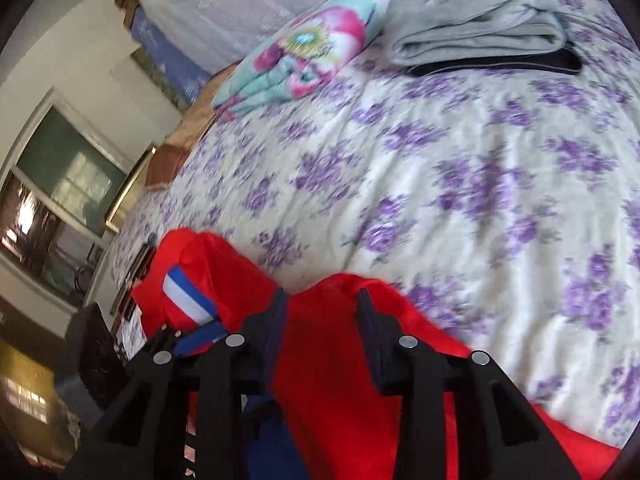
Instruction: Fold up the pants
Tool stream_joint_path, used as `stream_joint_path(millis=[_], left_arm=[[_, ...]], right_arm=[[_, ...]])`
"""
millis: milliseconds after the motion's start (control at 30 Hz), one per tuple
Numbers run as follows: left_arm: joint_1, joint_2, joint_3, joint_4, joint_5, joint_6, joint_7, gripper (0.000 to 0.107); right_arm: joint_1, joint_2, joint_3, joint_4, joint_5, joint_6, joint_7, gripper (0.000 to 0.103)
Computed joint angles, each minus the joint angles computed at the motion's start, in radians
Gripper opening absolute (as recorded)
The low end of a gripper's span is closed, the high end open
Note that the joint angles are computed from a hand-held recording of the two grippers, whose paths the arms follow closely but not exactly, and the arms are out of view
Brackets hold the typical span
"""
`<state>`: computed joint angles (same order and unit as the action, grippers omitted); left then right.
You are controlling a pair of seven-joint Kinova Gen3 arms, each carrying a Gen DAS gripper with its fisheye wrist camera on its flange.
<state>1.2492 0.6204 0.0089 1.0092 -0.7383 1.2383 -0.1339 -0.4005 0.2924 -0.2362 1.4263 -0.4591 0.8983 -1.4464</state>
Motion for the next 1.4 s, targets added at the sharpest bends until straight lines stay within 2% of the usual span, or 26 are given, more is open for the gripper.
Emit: stream_joint_path(millis=[67, 133, 200, 233, 300, 400, 467, 567, 633, 700, 767, 833, 900, 967, 1000, 1033, 1067, 1100, 1200, 1267, 1333, 1367, 1400], left_arm=[[0.0, 0.0, 0.0, 0.0, 0.0, 0.0, 0.0, 0.098], [0.0, -0.001, 0.0, 0.002, 0.0, -0.002, 0.001, 0.098], [0.0, -0.003, 0.0, 0.005, -0.001, -0.006, 0.004, 0.098], [-0.001, -0.004, 0.0, 0.008, 0.0, -0.011, 0.006, 0.098], [-0.002, -0.003, 0.001, 0.007, 0.001, -0.011, 0.006, 0.098], [0.0, -0.001, 0.0, 0.003, 0.001, -0.008, 0.007, 0.098], [-0.001, -0.002, 0.0, 0.005, 0.001, -0.01, 0.006, 0.098], [-0.001, -0.002, 0.0, 0.004, 0.002, -0.009, 0.005, 0.098], [-0.001, 0.0, 0.0, 0.002, 0.002, -0.007, 0.004, 0.098], [-0.002, -0.001, 0.0, 0.003, 0.003, -0.007, 0.003, 0.098], [-0.004, 0.0, 0.001, 0.0, 0.005, -0.004, 0.001, 0.098], [-0.003, 0.0, 0.0, -0.001, 0.006, -0.003, 0.0, 0.098], [-0.002, 0.001, 0.0, -0.003, 0.006, 0.0, -0.001, 0.098], [-0.002, 0.001, 0.0, -0.002, 0.006, -0.001, 0.0, 0.098], [-0.001, 0.001, 0.0, -0.002, 0.006, -0.002, 0.001, 0.098], [-0.001, 0.002, 0.0, -0.003, 0.006, -0.001, 0.001, 0.098], [-0.001, 0.002, 0.0, -0.003, 0.006, -0.001, 0.001, 0.098], [-0.001, 0.003, 0.0, -0.006, 0.007, 0.0, 0.0, 0.098], [-0.001, 0.003, 0.0, -0.007, 0.008, 0.002, -0.002, 0.098], [-0.001, 0.006, 0.0, -0.011, 0.01, 0.005, -0.005, 0.098], [-0.002, 0.006, -0.001, -0.013, 0.011, 0.006, -0.006, 0.098], [-0.002, 0.007, -0.001, -0.014, 0.012, 0.007, -0.007, 0.098], [-0.001, 0.006, -0.002, -0.011, 0.012, 0.004, -0.005, 0.098]], right_arm=[[-0.06, 0.009, 0.028, -0.02, 0.081, 0.014, -0.047, 0.035], [-0.112, 0.014, 0.058, -0.036, 0.162, 0.017, -0.08, 0.023], [-0.202, 0.018, 0.129, -0.04, 0.244, -0.015, -0.132, 0.018], [-0.232, 0.026, 0.157, -0.043, 0.284, -0.034, -0.139, 0.009], [-0.238, 0.044, 0.17, -0.052, 0.351, -0.064, -0.181, 0.005], [-0.13, 0.017, 0.07, -0.022, 0.333, -0.114, -0.252, 0.005], [-0.055, -0.028, -0.022, 0.009, 0.328, -0.129, -0.222, 0.007], [-0.016, -0.06, -0.132, -0.002, 0.412, -0.045, -0.185, 0.009], [-0.057, -0.039, -0.143, -0.009, 0.483, 0.008, -0.187, 0.01], [-0.126, -0.008, -0.105, 0.0, 0.546, 0.013, -0.21, 0.011], [-0.126, -0.002, -0.095, 0.004, 0.547, -0.029, -0.241, 0.01], [-0.077, 0.002, -0.105, -0.006, 0.484, -0.077, -0.278, 0.01], [-0.088, -0.033, -0.056, 0.023, 0.418, -0.128, -0.263, 0.015], [-0.155, -0.08, 0.019, 0.054, 0.391, -0.145, -0.237, 0.015], [-0.202, -0.106, 0.061, 0.077, 0.401, -0.144, -0.243, 0.024], [-0.248, -0.117, 0.1, 0.087, 0.424, -0.135, -0.248, 0.049], [-0.294, -0.122, 0.141, 0.094, 0.448, -0.118, -0.258, 0.059], [-0.34, -0.114, 0.187, 0.1, 0.463, -0.104, -0.254, 0.065], [-0.416, -0.067, 0.315, 0.125, 0.411, -0.153, -0.256, 0.066], [-0.395, -0.098, 0.349, 0.164, 0.331, -0.234, -0.275, 0.065], [-0.315, -0.183, 0.313, 0.237, 0.249, -0.315, -0.256, 0.069], [-0.27, -0.229, 0.287, 0.279, 0.209, -0.346, -0.254, 0.073], [-0.224, -0.276, 0.269, 0.316, 0.168, -0.361, -0.262, 0.082]])
